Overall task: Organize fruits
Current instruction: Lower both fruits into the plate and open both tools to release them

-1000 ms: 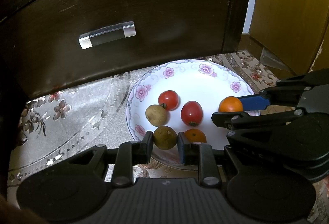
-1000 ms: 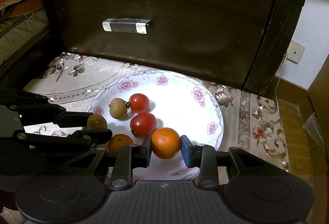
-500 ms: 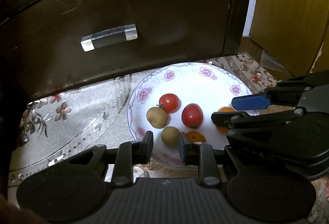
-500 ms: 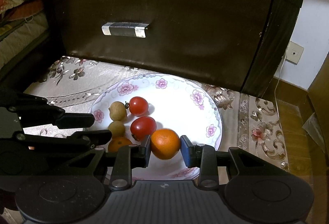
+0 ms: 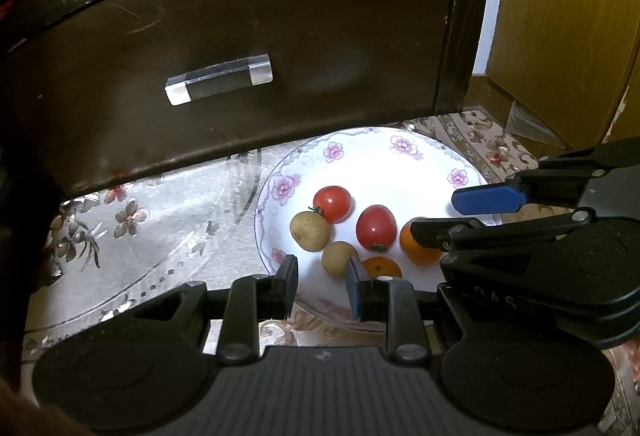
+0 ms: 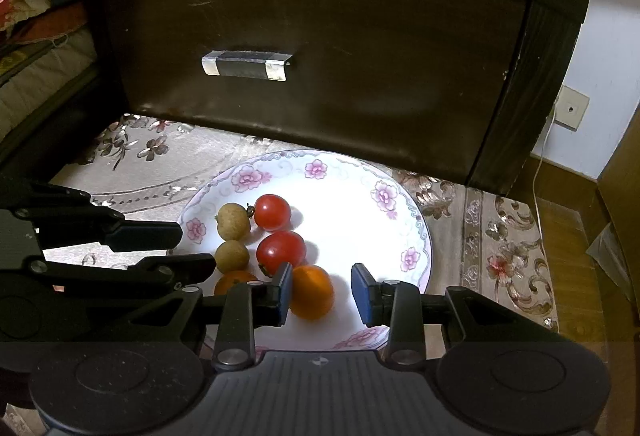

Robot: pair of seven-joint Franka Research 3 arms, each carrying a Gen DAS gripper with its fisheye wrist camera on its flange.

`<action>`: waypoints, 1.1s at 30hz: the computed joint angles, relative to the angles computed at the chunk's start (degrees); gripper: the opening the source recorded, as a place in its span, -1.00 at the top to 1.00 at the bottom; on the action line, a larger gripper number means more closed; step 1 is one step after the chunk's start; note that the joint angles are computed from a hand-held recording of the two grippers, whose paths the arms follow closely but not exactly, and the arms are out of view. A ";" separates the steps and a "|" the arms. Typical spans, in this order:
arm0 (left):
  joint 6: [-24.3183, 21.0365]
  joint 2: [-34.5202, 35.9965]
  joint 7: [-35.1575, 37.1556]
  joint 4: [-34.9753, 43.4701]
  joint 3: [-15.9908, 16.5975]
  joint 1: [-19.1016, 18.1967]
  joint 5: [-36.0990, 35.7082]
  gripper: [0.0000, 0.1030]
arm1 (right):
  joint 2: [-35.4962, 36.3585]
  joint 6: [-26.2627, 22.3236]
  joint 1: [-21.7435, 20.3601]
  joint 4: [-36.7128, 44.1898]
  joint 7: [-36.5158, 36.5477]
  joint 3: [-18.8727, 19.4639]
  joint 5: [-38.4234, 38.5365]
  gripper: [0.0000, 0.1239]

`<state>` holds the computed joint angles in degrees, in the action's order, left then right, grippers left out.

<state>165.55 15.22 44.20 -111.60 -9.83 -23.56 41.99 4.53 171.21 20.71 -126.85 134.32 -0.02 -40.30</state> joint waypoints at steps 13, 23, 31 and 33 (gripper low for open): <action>0.04 -1.13 -2.42 -0.80 0.23 -0.11 1.87 0.37 | -0.59 0.30 -0.38 -0.19 2.28 0.23 -2.88 0.43; -0.15 -1.51 -2.98 -1.03 -0.08 0.14 2.45 0.36 | -0.82 0.31 -0.62 -0.27 2.49 0.54 -3.45 0.43; -0.38 -2.35 -3.08 -1.68 -0.33 0.33 2.47 0.35 | -1.15 0.26 -0.69 -0.40 2.33 0.93 -3.38 0.43; -0.39 -2.89 -3.26 -2.21 -0.41 0.45 2.53 0.35 | -1.28 0.25 -0.73 -0.48 2.38 1.06 -3.40 0.42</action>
